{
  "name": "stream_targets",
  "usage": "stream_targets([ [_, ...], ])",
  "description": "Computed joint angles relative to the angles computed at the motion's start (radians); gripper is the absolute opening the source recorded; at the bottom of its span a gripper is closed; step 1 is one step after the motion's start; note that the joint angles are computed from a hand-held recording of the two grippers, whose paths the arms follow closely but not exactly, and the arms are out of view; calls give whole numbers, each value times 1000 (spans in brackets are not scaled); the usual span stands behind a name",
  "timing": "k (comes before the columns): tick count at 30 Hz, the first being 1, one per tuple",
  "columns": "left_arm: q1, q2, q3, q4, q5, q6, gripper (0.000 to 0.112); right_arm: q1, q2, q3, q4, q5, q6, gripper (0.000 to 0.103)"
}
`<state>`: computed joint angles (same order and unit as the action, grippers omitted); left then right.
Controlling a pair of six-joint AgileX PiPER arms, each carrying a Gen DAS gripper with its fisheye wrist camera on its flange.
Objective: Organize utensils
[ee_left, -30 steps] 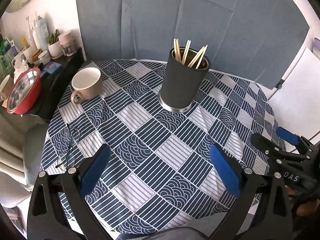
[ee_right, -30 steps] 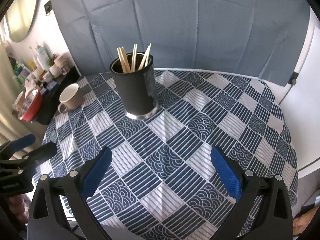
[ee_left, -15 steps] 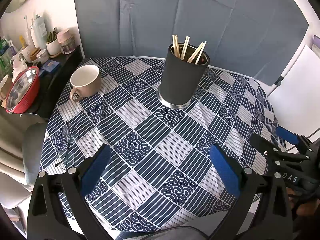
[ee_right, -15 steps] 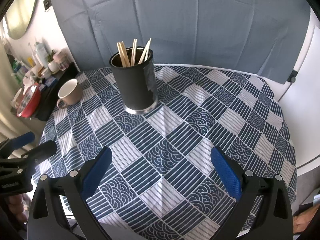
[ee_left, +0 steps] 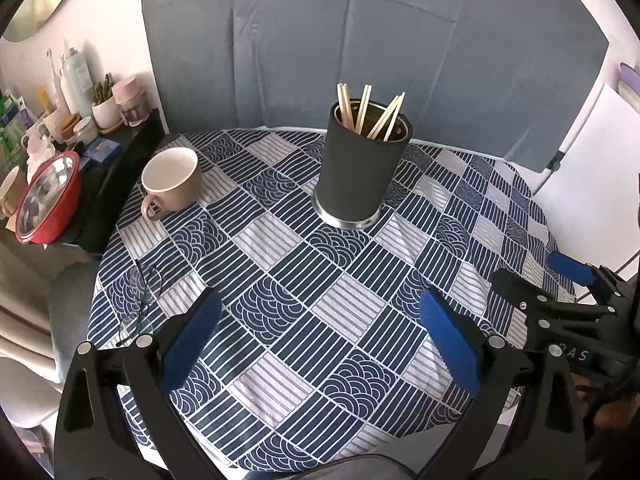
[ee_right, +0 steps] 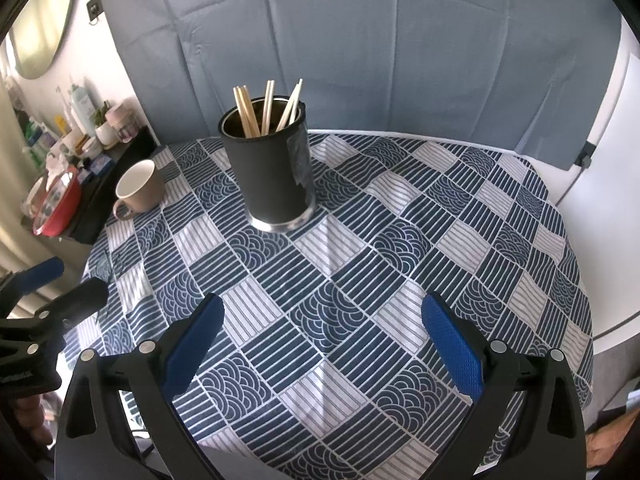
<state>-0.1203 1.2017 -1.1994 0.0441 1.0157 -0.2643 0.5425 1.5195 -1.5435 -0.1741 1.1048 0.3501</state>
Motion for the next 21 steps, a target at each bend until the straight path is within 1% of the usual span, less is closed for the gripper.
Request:
stream_targets([
  [9,-9,-3,-4,-11,-11,37,97,-2,0,7,0,-11,0,95],
  [21,-13,-7,-8,-1,-12,30,97,1,-2,6,-9,-11,4,95],
])
